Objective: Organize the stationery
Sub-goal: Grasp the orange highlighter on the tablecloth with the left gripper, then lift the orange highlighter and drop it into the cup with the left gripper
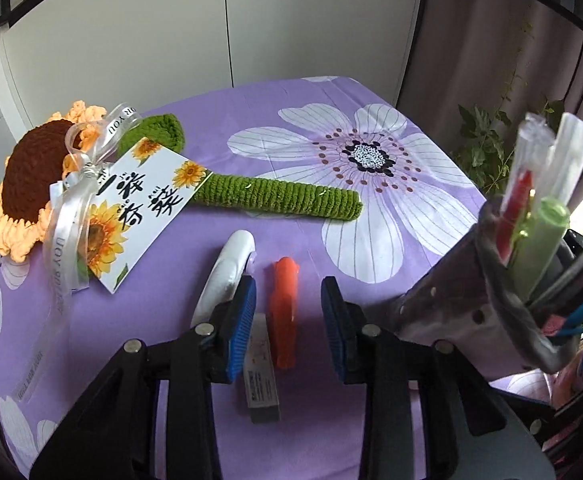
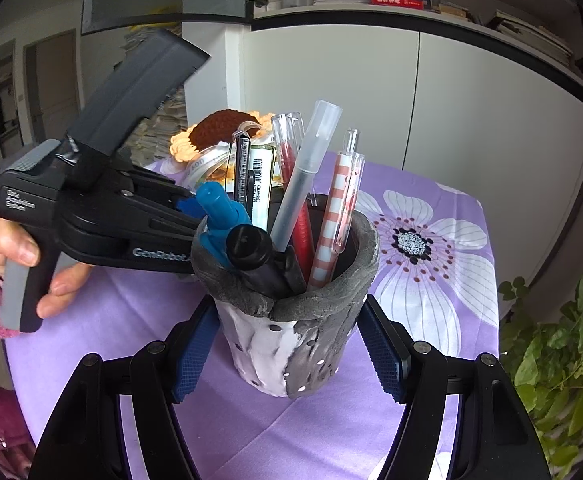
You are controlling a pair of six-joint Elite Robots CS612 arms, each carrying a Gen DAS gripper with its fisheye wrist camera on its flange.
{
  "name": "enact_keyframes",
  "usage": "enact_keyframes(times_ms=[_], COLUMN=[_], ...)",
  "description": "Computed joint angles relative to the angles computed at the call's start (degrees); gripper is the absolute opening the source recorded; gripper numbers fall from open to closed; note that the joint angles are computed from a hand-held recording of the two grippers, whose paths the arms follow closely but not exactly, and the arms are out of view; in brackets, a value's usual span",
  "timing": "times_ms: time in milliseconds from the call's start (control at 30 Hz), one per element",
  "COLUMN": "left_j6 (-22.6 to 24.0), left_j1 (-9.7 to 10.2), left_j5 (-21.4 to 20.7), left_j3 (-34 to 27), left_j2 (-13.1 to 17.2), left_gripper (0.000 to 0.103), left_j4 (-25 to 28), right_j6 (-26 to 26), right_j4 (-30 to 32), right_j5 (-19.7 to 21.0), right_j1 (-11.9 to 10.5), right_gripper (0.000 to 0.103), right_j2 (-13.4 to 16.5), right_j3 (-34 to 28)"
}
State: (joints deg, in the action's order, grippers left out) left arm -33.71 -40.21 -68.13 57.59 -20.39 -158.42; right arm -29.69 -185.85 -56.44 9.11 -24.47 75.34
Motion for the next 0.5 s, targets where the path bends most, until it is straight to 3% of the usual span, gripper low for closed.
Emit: enact_keyframes(times_ms=[233,333,400,500], left_j6=[-0.71,-0.46,0.68,1.79], left_j1=[0.68,0.79,0.77,0.52], left_j5=[-0.61,-0.44,-0.63,-0.71], left_j3=[-3.88,-4.98,-5.53,-5.0], left_j2=[2.08,2.55,2.78,2.39], left_gripper=[0.029,0.024,0.013,0.013], left_j4=[4.28,4.83,5.28,5.71], right_j6=[0.56,0.5,0.53,0.55], right_j4=[-0.73,-0.51,-0.51,-0.53], right_j5=[-0.97,-0.84,-0.8,-0.81], right_j1=[0.06,0.03,0.03,0.04], right_gripper=[0.071,0.071,0.071,0.071], right_j2=[0.02,0.03,0.04,0.04], right_j3=[-0.03,-0.11,-0.11,-0.12])
